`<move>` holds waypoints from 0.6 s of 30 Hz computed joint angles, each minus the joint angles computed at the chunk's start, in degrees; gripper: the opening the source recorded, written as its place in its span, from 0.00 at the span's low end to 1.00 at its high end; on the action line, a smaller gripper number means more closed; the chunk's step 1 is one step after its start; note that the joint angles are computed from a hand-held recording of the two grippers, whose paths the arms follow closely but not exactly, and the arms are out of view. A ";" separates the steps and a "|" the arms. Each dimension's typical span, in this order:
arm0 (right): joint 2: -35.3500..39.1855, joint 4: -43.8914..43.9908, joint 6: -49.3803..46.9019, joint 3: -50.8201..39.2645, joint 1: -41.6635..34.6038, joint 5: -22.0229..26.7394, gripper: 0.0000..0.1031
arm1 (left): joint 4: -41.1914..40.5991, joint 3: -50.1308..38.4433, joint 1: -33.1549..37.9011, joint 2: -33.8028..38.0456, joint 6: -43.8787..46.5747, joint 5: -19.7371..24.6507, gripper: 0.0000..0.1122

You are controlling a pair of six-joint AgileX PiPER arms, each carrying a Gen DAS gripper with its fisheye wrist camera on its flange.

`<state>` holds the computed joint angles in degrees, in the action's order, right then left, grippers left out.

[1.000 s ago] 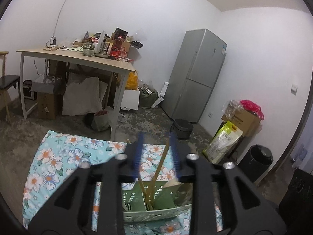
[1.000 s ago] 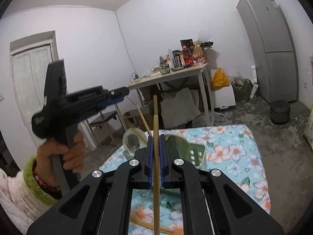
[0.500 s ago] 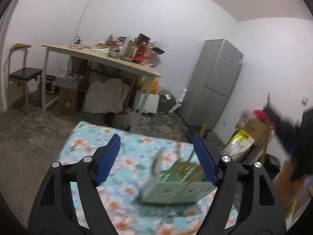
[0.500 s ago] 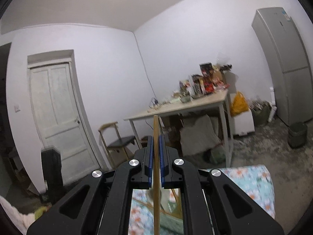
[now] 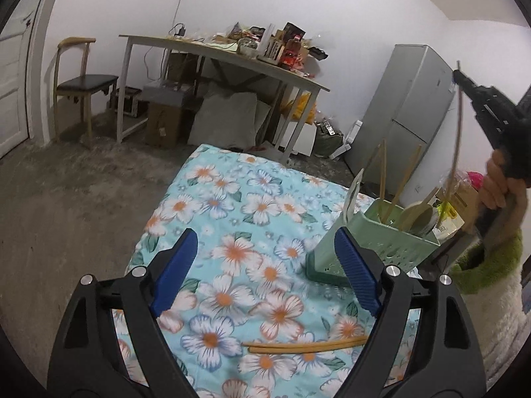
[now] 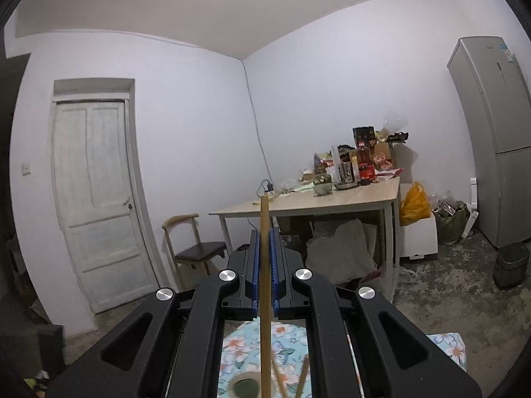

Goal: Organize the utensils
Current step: 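Lower the right tool's chopstick into the caddy and open the right tool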

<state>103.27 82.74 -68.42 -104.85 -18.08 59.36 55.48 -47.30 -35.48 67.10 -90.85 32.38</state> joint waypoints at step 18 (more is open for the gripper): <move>-0.37 -9.80 -7.51 7.93 3.77 -8.10 0.06 | -3.15 2.84 2.18 -2.05 0.20 -0.31 0.72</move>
<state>102.89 72.94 -75.93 -96.91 -14.32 51.25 52.33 -44.46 -33.31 65.04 -90.66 32.07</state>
